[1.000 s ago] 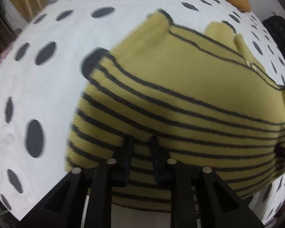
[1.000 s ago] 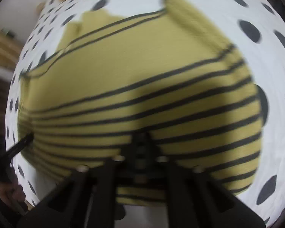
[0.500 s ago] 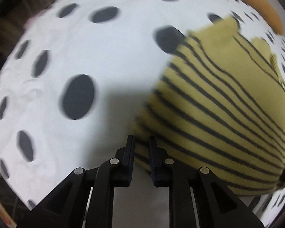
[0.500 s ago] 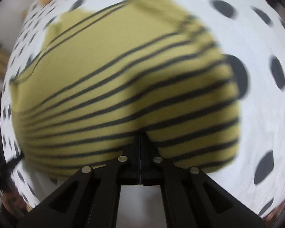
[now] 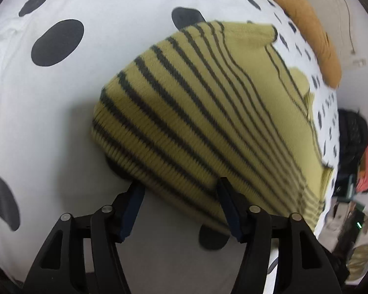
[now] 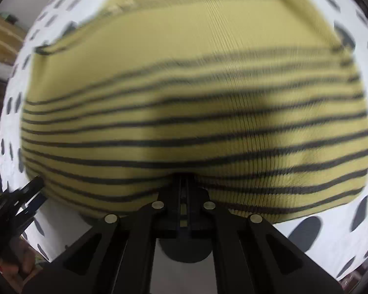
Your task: Fold large clothes
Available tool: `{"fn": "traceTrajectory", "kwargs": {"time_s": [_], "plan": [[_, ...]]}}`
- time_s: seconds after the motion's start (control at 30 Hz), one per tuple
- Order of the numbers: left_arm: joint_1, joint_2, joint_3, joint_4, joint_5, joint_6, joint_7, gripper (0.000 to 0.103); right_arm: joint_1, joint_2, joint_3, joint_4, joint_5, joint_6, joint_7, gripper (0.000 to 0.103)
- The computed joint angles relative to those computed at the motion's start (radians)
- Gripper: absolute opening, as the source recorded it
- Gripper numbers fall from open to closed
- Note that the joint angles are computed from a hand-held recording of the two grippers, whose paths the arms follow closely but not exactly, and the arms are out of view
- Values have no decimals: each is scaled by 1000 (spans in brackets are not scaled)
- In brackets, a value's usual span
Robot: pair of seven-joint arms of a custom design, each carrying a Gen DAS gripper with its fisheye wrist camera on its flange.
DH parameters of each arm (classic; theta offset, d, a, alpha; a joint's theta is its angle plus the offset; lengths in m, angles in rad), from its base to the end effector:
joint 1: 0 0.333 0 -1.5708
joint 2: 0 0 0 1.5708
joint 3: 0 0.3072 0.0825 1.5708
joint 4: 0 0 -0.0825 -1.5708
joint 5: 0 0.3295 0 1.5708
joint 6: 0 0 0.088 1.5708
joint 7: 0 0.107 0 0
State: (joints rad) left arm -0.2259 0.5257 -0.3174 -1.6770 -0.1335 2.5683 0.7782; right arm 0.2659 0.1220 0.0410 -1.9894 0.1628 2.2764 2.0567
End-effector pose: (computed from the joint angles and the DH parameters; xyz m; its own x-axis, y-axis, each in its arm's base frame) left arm 0.5823 -0.3103 0.3743 0.3546 -0.8284 0.4337 -0.9064 -0.4184 -0.0582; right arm 0.5222 0.1689 0.4383 -0.2593 -0.9448 -0.2003 -0.9579 0.2780 -0.0712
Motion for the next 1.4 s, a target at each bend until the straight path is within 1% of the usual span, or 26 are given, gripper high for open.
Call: {"fn": "traceTrajectory", "kwargs": {"time_s": [0.03, 0.1, 0.17, 0.2, 0.27, 0.3, 0.33, 0.37, 0.4, 0.43, 0.5, 0.53, 0.6, 0.63, 0.73, 0.83, 0.87, 0.9, 0.93, 0.97, 1.07, 1.17, 1.3, 1.33, 1.37, 1.4], "plan": [[-7, -3, 7, -15, 1, 24, -19, 64, 3, -13, 2, 1, -7, 24, -1, 3], [3, 21, 10, 8, 1, 16, -21, 64, 7, -22, 3, 21, -23, 51, 6, 4], [16, 34, 4, 8, -6, 28, -14, 65, 0, -5, 9, 39, 30, 89, -53, 4], [13, 43, 2, 11, -10, 39, -20, 66, -2, 24, 11, 63, 45, 85, -81, 5], [6, 59, 6, 28, 2, 41, -29, 66, -4, 88, 12, 104, 64, 32, -116, 5], [1, 63, 12, 34, 13, 36, -34, 66, -3, 116, 9, 106, 64, 18, -123, 3], [1, 52, 13, 20, 19, 38, -34, 63, -5, 132, 6, 104, 76, 30, -128, 1], [-8, 44, 23, 16, 36, 33, -47, 56, -8, 142, 2, 122, 92, 19, -116, 1], [-4, 14, 25, -20, 41, 36, -50, 53, -7, 143, -4, 141, 96, 3, -92, 4], [-11, 10, 33, -20, 54, 40, -63, 49, -6, 131, -7, 142, 103, 19, -74, 7], [-21, -5, 42, -38, 74, 42, -89, 49, -9, 107, -1, 134, 128, 86, -91, 7], [-17, -10, 38, -50, 73, 50, -90, 49, -8, 111, 1, 148, 131, 96, -98, 7], [-15, -3, 31, -61, 67, 73, -103, 55, -7, 150, -1, 211, 114, 77, -109, 7], [-8, -1, 24, -73, 57, 96, -106, 60, -3, 179, -6, 247, 93, 66, -110, 7], [9, 14, 13, -91, 34, 175, -119, 72, 4, 221, -17, 275, 53, 23, -106, 7], [16, 62, 12, -31, 39, 172, -128, 77, -6, 235, -8, 259, 86, 50, -128, 7], [11, 68, 19, -18, 45, 165, -142, 70, -11, 227, -7, 247, 101, 58, -134, 7], [-2, 66, 35, -11, 63, 160, -159, 56, -12, 219, -7, 241, 106, 58, -136, 7], [-5, 57, 39, -13, 77, 154, -162, 34, -12, 213, -8, 237, 108, 53, -138, 7], [3, 47, 30, -26, 72, 173, -162, 27, -12, 209, -8, 234, 108, 48, -139, 7], [6, 8, 26, -52, 74, 210, -180, 22, -17, 192, -7, 206, 123, 59, -151, 7], [-25, -14, 51, -14, 137, 192, -182, 21, -28, 151, -8, 155, 159, 91, -147, 7], [-55, -25, 51, 73, 210, 158, -127, 18, -49, 19, 21, 9, 336, 219, -210, 8], [-65, -19, 52, 105, 224, 142, -112, 14, -44, -1, 22, -26, 350, 237, -206, 9], [-73, -3, 42, 152, 232, 128, -84, 9, -37, 1, 21, -48, 344, 236, -193, 14], [-88, 12, 42, 196, 239, 105, -74, 9, -53, 38, 40, -43, 313, 181, -177, 13]]}}
